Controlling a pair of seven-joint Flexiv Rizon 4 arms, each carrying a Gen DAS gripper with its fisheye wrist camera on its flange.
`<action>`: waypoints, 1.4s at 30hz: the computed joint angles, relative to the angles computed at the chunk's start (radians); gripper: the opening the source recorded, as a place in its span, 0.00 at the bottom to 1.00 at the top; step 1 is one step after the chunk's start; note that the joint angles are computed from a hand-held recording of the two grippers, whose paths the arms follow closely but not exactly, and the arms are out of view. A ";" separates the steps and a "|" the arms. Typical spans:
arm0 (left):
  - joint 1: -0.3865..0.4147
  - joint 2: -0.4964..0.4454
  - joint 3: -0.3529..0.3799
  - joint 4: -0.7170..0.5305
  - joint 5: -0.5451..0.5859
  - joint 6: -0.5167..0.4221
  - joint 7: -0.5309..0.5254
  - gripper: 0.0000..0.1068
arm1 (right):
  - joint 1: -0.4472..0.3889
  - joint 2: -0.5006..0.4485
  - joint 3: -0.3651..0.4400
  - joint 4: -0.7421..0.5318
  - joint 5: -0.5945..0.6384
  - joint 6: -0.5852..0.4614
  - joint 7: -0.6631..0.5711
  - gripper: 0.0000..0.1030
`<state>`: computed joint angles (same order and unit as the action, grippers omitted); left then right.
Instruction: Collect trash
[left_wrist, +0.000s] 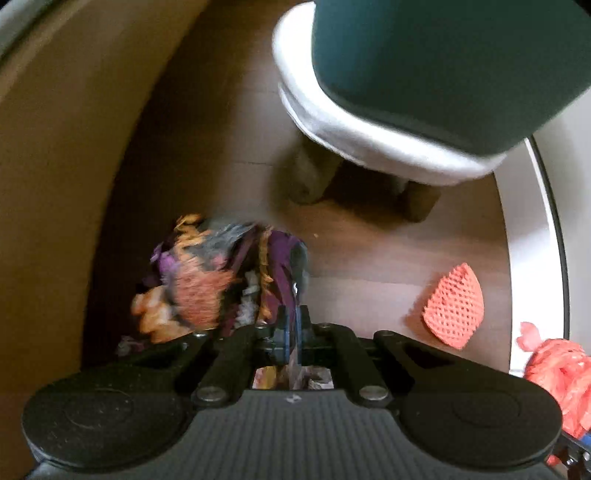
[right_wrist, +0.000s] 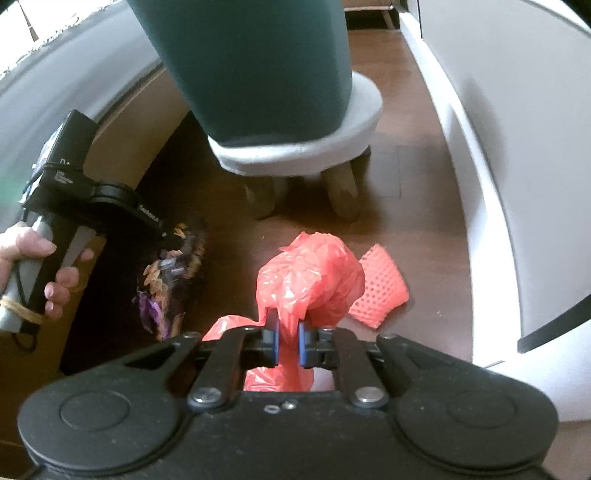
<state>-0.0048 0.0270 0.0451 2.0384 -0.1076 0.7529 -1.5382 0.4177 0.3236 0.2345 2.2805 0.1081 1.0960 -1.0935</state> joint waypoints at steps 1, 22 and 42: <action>0.000 -0.003 0.002 0.011 -0.006 0.006 0.010 0.06 | 0.000 -0.007 0.002 0.008 -0.001 0.008 0.000 0.09; -0.008 0.026 -0.092 0.196 0.586 0.215 -0.435 0.68 | 0.036 -0.038 0.010 0.099 0.078 -0.017 -0.003 0.09; -0.013 0.108 -0.009 0.209 0.610 0.194 -0.569 0.01 | 0.004 -0.031 0.041 0.130 -0.020 0.093 0.122 0.08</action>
